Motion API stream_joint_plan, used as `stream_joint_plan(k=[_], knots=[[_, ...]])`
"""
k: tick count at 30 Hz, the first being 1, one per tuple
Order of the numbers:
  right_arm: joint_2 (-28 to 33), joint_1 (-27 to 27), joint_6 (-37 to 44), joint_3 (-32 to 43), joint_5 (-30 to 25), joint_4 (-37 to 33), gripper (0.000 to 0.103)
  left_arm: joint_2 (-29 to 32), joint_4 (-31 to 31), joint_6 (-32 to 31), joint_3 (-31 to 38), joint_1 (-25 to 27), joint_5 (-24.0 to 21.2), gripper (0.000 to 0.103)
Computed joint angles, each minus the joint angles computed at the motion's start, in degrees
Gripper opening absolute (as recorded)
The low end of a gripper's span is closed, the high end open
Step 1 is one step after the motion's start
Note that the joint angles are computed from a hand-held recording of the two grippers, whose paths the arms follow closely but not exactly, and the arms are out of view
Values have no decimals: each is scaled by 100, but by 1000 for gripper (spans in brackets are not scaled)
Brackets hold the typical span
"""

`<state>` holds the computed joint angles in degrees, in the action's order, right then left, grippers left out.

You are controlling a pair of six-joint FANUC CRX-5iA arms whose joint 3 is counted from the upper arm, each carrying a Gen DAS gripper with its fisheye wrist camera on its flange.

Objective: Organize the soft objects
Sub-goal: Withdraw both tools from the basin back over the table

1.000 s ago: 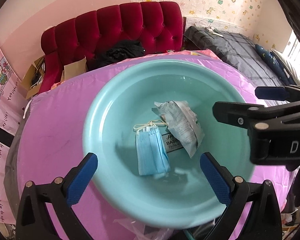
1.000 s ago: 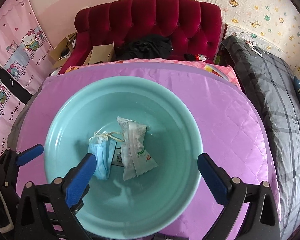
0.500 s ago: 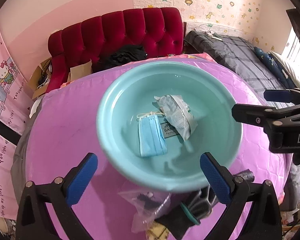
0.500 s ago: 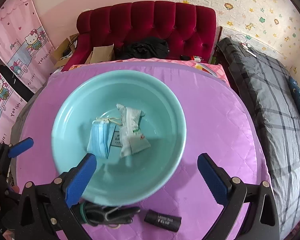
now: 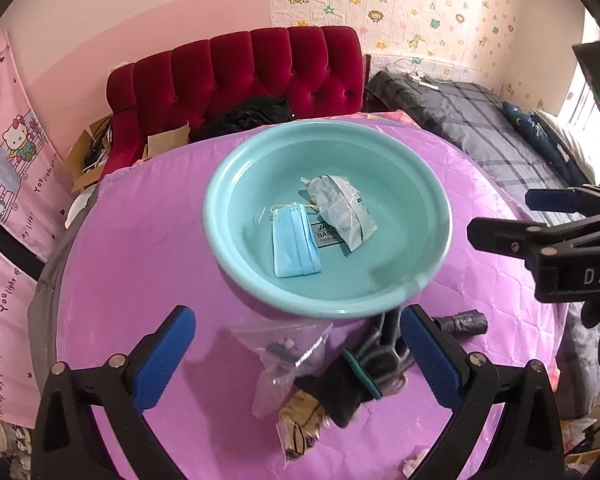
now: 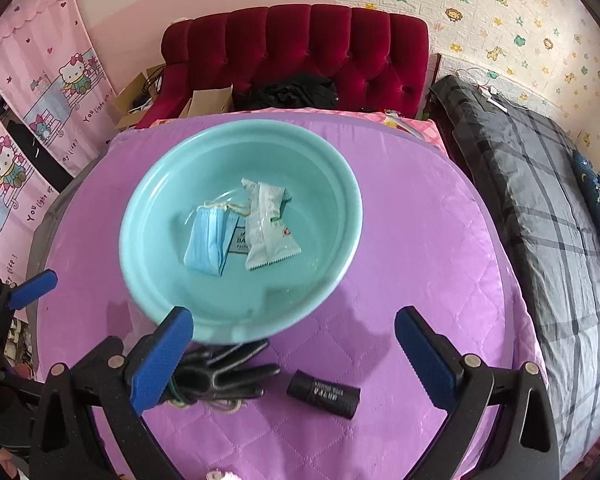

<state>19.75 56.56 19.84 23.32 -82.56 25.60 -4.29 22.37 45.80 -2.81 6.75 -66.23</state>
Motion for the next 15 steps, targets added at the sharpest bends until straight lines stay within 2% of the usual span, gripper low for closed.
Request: stream_joint_plan(k=[15], knots=[[-368, 605, -387, -588, 19, 28, 103, -855, 301, -492, -834, 518, -296, 103]])
